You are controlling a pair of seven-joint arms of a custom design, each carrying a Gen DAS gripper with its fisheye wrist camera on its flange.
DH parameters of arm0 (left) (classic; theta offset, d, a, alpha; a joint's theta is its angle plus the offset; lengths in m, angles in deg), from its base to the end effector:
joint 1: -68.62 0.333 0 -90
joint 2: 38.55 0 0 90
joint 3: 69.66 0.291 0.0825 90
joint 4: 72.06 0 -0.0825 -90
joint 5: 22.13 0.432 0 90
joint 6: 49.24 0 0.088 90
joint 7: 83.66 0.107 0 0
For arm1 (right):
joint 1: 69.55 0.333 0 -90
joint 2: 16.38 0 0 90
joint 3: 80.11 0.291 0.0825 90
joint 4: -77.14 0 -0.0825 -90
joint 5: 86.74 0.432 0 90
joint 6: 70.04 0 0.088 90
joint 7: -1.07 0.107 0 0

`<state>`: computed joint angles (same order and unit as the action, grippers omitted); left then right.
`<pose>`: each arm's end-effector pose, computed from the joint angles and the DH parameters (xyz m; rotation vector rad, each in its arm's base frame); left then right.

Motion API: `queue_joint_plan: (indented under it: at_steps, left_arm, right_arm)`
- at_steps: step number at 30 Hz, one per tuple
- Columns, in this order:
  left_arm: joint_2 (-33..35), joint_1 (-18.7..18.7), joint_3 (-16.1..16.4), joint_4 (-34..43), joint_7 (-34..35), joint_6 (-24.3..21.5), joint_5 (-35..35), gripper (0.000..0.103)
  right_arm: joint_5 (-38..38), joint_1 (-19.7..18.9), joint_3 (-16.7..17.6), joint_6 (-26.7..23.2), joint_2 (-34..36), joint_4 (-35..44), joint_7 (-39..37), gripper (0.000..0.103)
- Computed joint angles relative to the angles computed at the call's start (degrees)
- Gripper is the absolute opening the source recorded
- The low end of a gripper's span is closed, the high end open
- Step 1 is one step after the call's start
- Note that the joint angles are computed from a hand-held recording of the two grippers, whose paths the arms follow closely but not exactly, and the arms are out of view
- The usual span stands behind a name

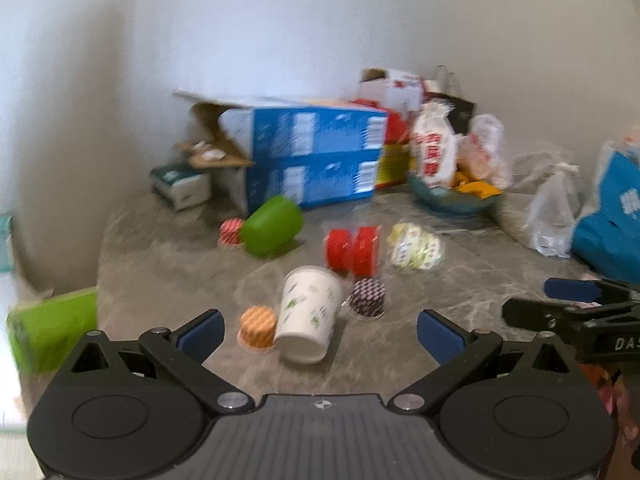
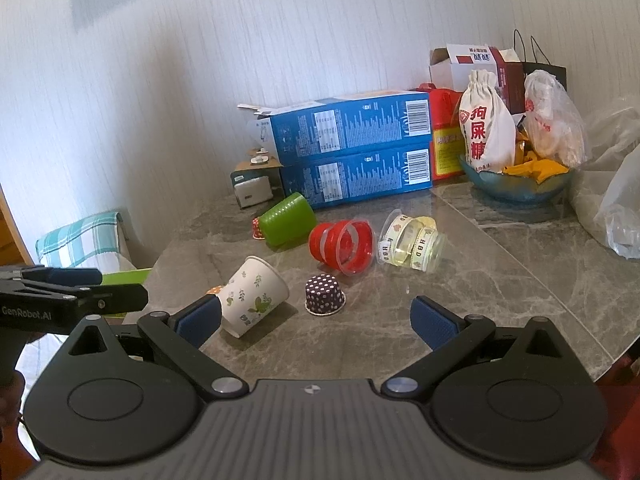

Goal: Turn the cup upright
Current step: 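Move the left tool down to the red-and-clear cup lying on its side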

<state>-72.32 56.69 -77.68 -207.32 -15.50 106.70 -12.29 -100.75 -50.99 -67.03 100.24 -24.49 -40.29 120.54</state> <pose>0.4515 -0.1823 0.6209 -1.5898 1.7657 -0.9847 0.5089 0.3411 0.5878 -1.6865 1.2811 -0.5280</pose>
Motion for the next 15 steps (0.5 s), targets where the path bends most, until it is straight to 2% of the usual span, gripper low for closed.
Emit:
queue_joint_plan:
  at_steps: [4,8,11,13,15]
  left_arm:
    - [4.69,-2.56,2.71,3.88,9.88,2.0,0.35,0.103]
    - [11.52,-8.44,8.32,12.22,29.01,-0.9,-6.59,0.103]
    - [18.37,-12.68,12.47,22.29,45.99,-9.71,-15.17,0.103]
    - [23.66,-12.94,13.5,30.09,53.64,-17.9,-19.64,0.103]
    - [28.71,-11.92,13.26,36.63,58.85,-23.45,-21.65,0.102]
  right_arm:
    - [1.15,0.08,-0.65,0.05,0.24,-0.33,-0.83,0.102]
    - [2.0,-0.32,-1.12,0.02,0.26,-0.86,-0.94,0.102]
    - [3.97,-0.02,-1.8,0.1,0.2,-1.43,-2.45,0.102]
    - [7.45,0.88,-2.83,0.03,0.36,-1.68,-5.36,0.102]
    - [11.42,1.75,-3.81,0.26,0.46,-2.12,-8.44,0.102]
